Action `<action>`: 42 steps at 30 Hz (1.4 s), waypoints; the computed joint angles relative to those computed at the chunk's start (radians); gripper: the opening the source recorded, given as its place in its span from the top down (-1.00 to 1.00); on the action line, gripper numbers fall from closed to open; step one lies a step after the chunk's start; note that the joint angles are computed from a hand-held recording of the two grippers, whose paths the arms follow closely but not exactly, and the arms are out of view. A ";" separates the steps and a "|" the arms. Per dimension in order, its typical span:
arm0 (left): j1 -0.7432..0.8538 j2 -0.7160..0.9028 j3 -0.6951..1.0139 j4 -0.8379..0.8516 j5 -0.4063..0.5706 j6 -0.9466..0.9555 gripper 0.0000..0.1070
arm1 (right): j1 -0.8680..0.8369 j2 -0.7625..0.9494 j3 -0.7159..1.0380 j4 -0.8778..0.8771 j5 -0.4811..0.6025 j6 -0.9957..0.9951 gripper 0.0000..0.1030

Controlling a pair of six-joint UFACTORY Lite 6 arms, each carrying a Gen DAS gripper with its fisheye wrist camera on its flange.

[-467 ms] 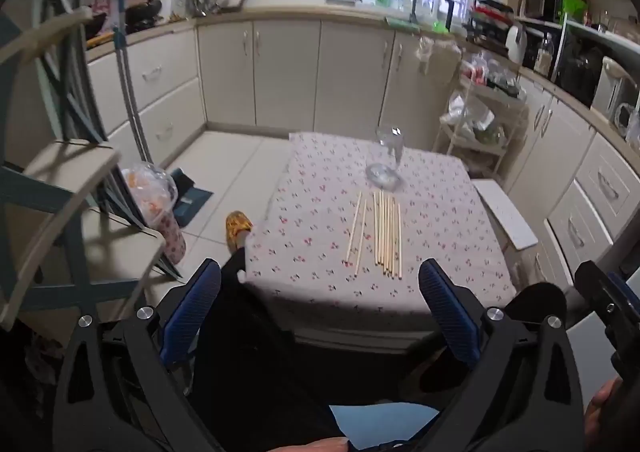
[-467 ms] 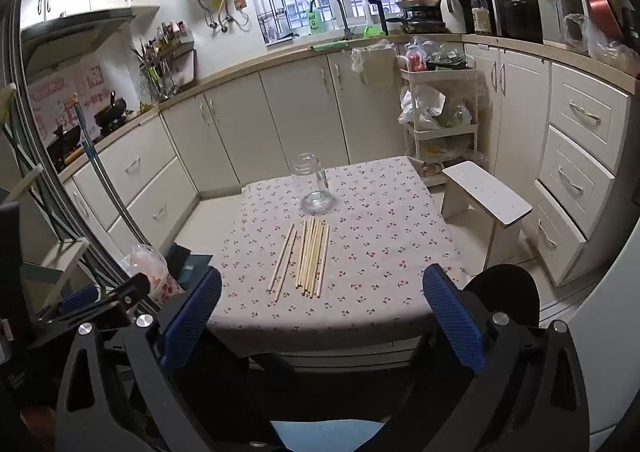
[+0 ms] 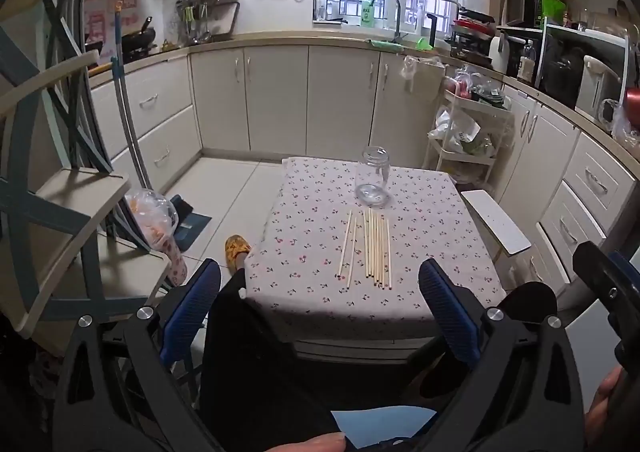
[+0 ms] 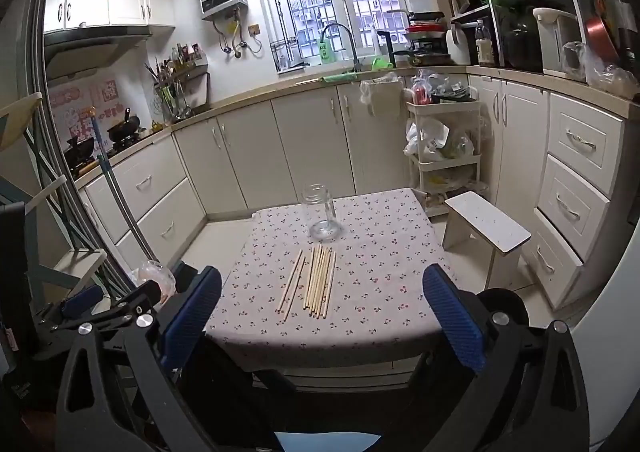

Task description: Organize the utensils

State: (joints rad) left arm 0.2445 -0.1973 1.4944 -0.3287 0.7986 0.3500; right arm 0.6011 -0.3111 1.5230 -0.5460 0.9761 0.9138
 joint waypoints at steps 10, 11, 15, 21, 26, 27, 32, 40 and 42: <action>-0.036 -0.018 0.015 0.043 0.008 -0.037 -0.78 | -0.004 -0.030 -0.017 -0.002 -0.010 -0.007 -0.89; -0.037 -0.019 0.013 0.043 0.008 -0.038 -0.78 | -0.004 -0.031 -0.019 -0.002 -0.011 -0.007 -0.89; -0.042 -0.029 -0.004 0.048 0.000 -0.043 -0.78 | 0.007 -0.032 -0.025 -0.014 -0.010 0.008 -0.89; -0.048 -0.027 0.002 0.052 0.000 -0.050 -0.78 | 0.018 -0.030 -0.023 -0.024 -0.006 0.015 -0.89; -0.046 -0.026 0.004 0.047 0.004 -0.046 -0.78 | 0.021 -0.029 -0.023 -0.029 -0.008 0.021 -0.89; -0.047 -0.026 0.005 0.048 0.005 -0.047 -0.78 | 0.022 -0.028 -0.022 -0.031 -0.007 0.022 -0.89; -0.055 -0.026 0.012 0.054 0.013 -0.053 -0.78 | 0.024 -0.026 -0.020 -0.033 -0.006 0.025 -0.89; -0.058 -0.026 0.015 0.056 0.017 -0.059 -0.78 | 0.030 -0.031 -0.025 -0.038 -0.005 0.028 -0.89; -0.056 -0.027 0.014 0.053 0.016 -0.055 -0.78 | 0.030 -0.031 -0.025 -0.038 -0.005 0.029 -0.89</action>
State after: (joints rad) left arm 0.1885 -0.2240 1.5083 -0.2758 0.8151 0.2953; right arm 0.6314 -0.3425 1.4976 -0.5839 0.9710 0.9425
